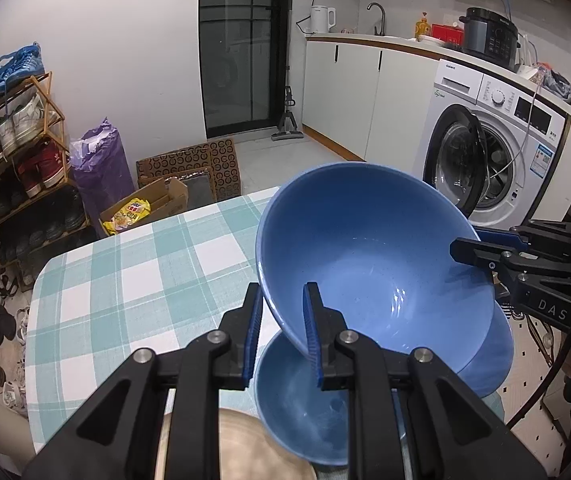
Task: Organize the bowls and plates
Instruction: 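Lift and carry the held blue bowl with both tools toward another blue bowl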
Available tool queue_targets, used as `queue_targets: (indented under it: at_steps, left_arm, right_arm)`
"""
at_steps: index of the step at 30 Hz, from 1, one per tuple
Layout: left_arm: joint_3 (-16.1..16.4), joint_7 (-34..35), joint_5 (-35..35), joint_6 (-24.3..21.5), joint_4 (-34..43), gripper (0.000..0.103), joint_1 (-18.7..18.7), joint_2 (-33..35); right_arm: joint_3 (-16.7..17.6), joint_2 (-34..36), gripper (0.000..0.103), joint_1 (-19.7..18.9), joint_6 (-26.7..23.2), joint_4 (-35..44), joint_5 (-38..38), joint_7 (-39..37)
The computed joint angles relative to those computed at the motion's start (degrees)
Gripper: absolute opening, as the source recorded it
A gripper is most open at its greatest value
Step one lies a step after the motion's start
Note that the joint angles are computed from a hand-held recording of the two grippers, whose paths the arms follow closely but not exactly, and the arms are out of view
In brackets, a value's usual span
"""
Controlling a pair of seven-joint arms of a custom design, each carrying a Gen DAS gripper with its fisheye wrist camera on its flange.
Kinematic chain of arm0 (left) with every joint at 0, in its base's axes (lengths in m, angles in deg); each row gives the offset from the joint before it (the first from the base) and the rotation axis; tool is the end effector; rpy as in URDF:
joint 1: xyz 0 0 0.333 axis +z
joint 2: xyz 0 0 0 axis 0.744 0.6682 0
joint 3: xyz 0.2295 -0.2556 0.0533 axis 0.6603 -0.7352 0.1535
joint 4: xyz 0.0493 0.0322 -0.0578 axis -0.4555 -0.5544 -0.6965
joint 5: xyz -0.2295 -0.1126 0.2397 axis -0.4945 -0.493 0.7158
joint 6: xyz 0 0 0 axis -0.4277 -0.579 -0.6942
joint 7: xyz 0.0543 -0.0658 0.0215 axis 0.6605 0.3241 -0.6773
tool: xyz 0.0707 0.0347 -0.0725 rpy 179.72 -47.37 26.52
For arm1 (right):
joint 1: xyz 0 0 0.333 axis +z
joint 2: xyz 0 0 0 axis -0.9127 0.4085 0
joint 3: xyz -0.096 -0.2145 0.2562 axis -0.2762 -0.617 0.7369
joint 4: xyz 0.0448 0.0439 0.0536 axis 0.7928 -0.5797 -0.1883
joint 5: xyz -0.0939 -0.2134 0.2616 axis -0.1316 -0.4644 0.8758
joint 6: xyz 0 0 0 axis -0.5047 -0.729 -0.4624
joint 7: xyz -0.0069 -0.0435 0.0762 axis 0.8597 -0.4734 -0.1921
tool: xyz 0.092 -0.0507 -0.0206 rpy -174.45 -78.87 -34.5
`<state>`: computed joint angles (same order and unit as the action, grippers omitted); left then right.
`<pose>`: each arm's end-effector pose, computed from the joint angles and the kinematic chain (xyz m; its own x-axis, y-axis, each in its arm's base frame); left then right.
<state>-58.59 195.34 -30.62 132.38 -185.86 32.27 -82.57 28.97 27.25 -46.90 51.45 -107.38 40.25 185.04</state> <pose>0.4908 -0.2733 0.6678 -0.7392 -0.6720 0.0458 -0.4723 0.4687 -0.7465 0.3957 0.2560 0.6248 -0.1794 -0.9838 -0.0071 -0.6420 0.1225 -0.7569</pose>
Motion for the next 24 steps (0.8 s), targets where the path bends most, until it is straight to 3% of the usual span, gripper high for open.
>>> queue_targets:
  at_steps: [24]
  left_arm:
    - [1.4, 2.5, -2.8, -0.1, -6.0, 0.019, 0.8, -3.6]
  right_arm:
    - [0.9, 1.6, 0.019, 2.5, 0.5, -1.0, 0.2, 2.7]
